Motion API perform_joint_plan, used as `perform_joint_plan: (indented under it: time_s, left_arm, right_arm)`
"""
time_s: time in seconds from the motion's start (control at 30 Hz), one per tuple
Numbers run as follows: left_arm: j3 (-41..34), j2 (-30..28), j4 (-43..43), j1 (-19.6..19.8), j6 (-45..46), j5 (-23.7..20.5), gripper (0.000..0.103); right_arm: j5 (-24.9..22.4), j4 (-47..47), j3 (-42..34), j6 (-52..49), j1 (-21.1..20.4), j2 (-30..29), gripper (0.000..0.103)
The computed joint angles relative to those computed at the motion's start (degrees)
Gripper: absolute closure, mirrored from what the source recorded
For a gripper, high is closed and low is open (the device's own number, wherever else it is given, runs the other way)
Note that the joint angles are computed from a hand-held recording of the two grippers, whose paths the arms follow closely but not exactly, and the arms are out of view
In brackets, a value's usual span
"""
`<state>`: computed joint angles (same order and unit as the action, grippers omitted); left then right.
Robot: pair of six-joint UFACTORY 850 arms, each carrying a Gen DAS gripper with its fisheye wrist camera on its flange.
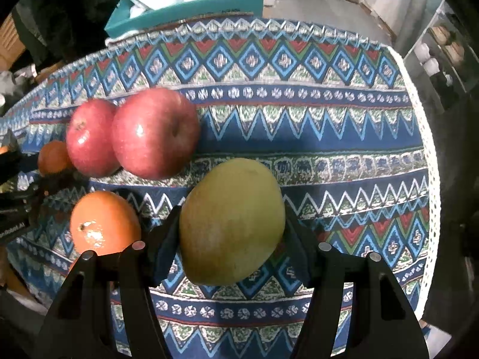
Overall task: Organize fruits
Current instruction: 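Lift the orange with the left tool while the right tool lifts the mango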
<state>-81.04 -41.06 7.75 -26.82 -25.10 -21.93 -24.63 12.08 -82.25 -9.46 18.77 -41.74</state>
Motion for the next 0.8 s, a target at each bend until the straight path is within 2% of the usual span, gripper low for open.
perform_joint_plan:
  time_s: [0.53, 0.67, 0.8]
  left_arm:
    - [6.5, 8.6, 1.8, 0.0, -3.3, 3.3, 0.055]
    - [8.6, 11.2, 4.6, -0.2, -6.1, 4.1, 0.055]
    - [10.2, 13.5, 3.9, 0.1, -6.3, 4.4, 0.055]
  right_arm:
    - [5.7, 1.0, 5.7, -4.3, 2.0, 8.1, 0.039]
    - [6.2, 3.8, 5.9, -7.4, 2.6, 9.3, 0.039]
    - [6.7, 7.2, 6.3, -11.1, 3.1, 10.4, 0.039]
